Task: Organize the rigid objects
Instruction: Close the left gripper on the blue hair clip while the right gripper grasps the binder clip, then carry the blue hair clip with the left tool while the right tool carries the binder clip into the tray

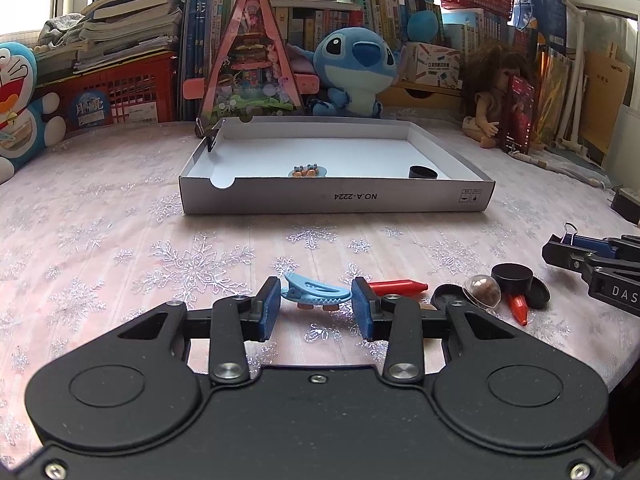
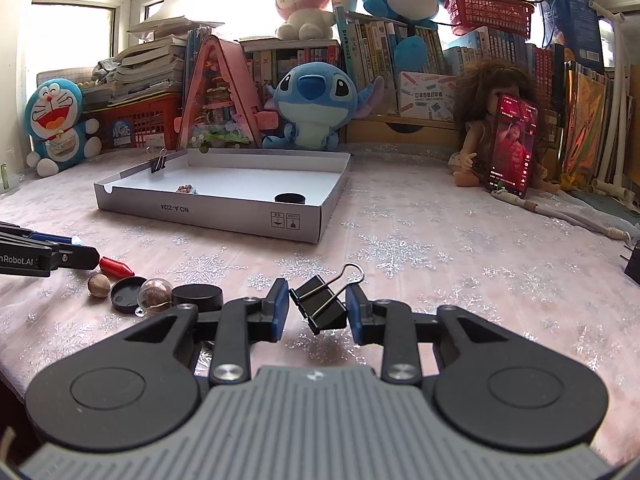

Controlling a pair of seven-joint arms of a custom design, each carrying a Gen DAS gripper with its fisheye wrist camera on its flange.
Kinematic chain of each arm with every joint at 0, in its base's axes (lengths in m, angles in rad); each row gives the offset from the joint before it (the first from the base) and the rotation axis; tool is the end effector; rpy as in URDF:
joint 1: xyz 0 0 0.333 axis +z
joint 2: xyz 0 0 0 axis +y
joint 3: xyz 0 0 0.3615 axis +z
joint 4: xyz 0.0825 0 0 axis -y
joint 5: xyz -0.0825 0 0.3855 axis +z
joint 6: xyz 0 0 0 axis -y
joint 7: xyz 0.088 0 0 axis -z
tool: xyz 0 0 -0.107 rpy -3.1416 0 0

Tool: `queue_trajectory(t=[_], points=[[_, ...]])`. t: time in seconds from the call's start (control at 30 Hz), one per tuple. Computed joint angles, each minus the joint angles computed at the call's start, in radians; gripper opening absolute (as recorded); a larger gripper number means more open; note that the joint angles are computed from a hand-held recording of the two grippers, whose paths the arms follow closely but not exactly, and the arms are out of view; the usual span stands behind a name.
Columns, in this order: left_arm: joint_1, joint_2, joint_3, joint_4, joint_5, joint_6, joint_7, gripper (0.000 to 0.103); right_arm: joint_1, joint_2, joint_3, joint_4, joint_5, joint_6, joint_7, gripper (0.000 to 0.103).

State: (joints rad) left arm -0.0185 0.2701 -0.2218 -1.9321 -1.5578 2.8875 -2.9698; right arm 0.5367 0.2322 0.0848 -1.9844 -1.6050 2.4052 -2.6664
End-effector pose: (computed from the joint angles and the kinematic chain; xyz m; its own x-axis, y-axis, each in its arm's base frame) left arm 0.6347 -0.0847 0.4253 -0.5187 -0.8534 0.0521 -0.4960 0.2507 -0.8313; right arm 0.5191 0.3598 0.4170 -0.2101 -0.9777 -0.0015 -0.4300 0.0938 -0.8980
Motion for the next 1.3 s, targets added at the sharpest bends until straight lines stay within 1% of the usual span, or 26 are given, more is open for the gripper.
queue_trajectory(t=[0.5,0.8,1.0,1.17,1.3], points=[[0.001,0.0,0.001,0.007,-0.011,-0.003,0.009,0.036,0.001,0.004,-0.002,0.005,0.001,-0.005,0.0,0.036],[-0.004,0.009,-0.001,0.038,-0.038,0.004,0.023,0.036,0.003,0.013,-0.007,0.03,-0.008,-0.008,-0.02,0.036],[-0.002,0.029,-0.001,0.083,-0.023,0.017,-0.023,0.036,-0.003,0.023,-0.015,0.058,0.001,-0.006,-0.026,0.036],[0.002,0.049,-0.011,0.133,-0.032,0.035,-0.019,0.036,-0.009,0.034,-0.026,0.087,0.003,0.005,-0.021,0.036],[0.004,0.079,-0.018,0.184,0.022,0.045,-0.09,0.036,-0.016,0.048,-0.038,0.124,-0.017,0.026,-0.013,0.036]])
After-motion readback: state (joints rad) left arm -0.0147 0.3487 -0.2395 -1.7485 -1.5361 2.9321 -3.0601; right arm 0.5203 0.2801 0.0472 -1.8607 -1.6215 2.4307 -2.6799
